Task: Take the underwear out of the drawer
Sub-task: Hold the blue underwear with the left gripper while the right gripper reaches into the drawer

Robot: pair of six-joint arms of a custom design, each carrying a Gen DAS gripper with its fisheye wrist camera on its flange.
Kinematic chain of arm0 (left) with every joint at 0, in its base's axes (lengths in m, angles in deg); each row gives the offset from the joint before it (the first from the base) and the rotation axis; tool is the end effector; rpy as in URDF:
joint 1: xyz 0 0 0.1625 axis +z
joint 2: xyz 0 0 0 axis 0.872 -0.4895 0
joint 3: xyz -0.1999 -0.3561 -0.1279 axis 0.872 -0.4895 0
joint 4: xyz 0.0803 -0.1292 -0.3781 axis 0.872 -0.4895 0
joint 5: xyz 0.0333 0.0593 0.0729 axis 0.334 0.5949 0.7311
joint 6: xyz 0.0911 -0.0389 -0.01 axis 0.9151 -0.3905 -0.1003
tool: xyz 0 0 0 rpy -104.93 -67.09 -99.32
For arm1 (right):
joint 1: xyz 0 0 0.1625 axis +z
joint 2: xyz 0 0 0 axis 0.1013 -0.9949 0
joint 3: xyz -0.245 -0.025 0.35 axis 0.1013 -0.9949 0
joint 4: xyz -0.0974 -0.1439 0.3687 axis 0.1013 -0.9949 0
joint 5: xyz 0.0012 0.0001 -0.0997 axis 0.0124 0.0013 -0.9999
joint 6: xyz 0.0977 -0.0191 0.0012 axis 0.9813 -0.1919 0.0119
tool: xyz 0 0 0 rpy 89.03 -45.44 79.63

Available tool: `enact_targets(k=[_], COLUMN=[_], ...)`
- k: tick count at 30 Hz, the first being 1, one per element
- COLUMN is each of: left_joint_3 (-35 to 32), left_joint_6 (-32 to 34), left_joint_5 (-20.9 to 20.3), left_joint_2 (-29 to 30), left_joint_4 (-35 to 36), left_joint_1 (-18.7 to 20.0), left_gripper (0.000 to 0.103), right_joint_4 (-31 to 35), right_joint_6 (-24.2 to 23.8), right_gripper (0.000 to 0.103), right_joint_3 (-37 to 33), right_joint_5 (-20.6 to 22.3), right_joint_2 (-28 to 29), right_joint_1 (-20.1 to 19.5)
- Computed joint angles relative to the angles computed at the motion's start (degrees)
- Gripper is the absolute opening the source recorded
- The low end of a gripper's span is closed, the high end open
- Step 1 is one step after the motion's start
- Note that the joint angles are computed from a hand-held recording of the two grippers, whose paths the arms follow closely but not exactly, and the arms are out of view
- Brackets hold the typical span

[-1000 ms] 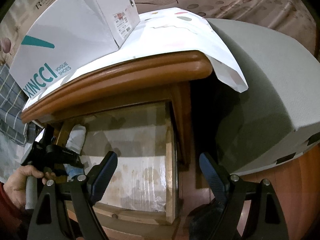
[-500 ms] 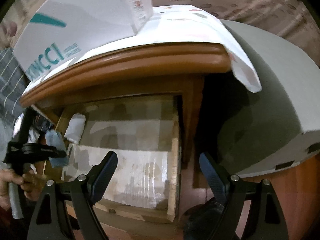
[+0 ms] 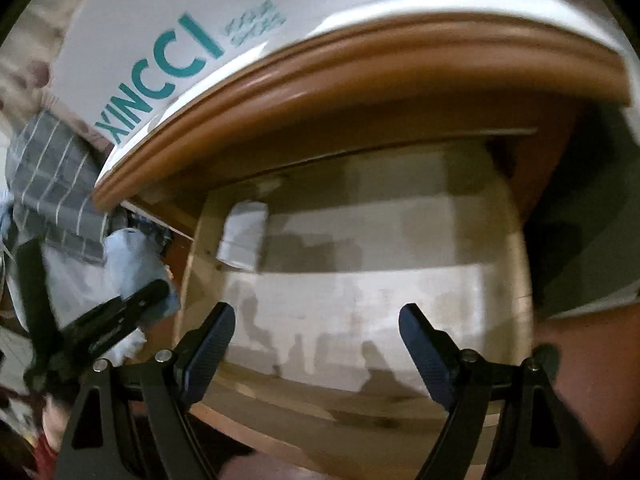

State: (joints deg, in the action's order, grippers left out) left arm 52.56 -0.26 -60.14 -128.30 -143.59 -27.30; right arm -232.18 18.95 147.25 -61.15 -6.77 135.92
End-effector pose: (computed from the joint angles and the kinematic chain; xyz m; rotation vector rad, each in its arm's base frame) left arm -0.1600 -0.3390 0.4495 0.7344 2.4076 -0.4459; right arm 0.3951 -0.2303 0.1142 -0.2909 -2.5824 0.9081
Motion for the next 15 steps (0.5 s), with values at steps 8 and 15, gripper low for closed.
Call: enact_targets(k=[8, 15], left_joint_3=[-4.20, -7.18], left_joint_6=[0.29, -0.54], left_joint_5=[3.30, 2.53], left_joint_2=[-0.72, -0.60], left_joint_4=[-1.50, -2.76], left_joint_1=[2.70, 5.42], left_gripper=[0.030, 0.030], right_joint_4=[5.83, -4.26], right_joint_6=[-2.01, 11.84], right_gripper=[0.086, 0.085], right_joint_3=[-12.27, -12.24], right_joint_5=[1.87, 6.38], right_joint_2=[10.80, 16.18], right_joint_1=[-3.70, -6.52])
